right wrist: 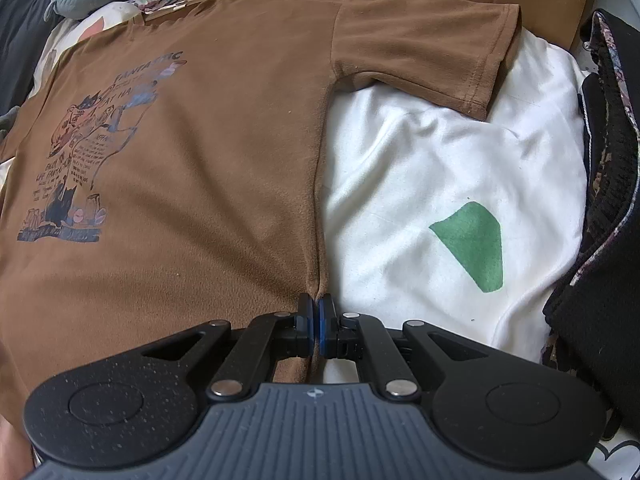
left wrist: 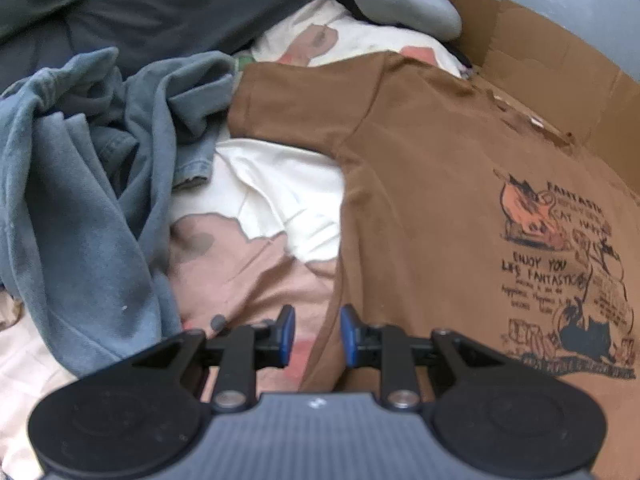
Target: Fold clothes
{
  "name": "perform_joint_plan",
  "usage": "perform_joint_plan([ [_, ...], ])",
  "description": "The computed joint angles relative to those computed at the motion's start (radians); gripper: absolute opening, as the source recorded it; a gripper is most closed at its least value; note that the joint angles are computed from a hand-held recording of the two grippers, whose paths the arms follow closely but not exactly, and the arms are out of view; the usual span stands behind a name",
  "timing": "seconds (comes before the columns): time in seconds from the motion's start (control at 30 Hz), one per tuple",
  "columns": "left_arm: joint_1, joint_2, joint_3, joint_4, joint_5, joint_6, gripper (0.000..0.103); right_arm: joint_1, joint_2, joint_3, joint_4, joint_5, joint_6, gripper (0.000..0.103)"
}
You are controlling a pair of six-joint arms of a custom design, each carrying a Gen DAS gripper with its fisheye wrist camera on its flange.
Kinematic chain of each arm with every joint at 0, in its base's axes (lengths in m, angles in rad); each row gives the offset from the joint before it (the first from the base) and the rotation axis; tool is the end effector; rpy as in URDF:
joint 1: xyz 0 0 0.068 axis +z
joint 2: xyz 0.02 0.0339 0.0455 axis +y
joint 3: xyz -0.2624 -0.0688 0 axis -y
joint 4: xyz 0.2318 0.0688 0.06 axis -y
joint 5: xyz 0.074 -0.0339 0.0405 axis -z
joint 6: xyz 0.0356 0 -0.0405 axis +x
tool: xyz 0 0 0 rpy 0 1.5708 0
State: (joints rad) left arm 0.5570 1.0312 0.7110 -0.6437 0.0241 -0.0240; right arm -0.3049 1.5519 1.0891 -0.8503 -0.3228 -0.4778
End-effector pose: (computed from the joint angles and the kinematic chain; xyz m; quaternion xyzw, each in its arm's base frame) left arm 0.1588 0.0979 0.2326 -0.2699 0.9153 0.0676 0.2913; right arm 0.2673 -0.0723 0.2219 -0.1051 0.9734 0.0989 0.1780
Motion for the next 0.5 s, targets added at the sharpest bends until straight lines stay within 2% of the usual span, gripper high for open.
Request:
perform_joint_plan([
  [0.27, 0.010, 0.027, -0.006, 0.003, 0.038, -0.035, 0.025, 0.000, 0.000, -0.002, 0.002, 0.000, -0.002, 0.000],
  [0.5, -0.014, 0.034, -0.032, 0.013, 0.024, -0.021, 0.023, 0.002, 0.000, -0.001, 0.002, 0.003, -0.002, 0.000],
])
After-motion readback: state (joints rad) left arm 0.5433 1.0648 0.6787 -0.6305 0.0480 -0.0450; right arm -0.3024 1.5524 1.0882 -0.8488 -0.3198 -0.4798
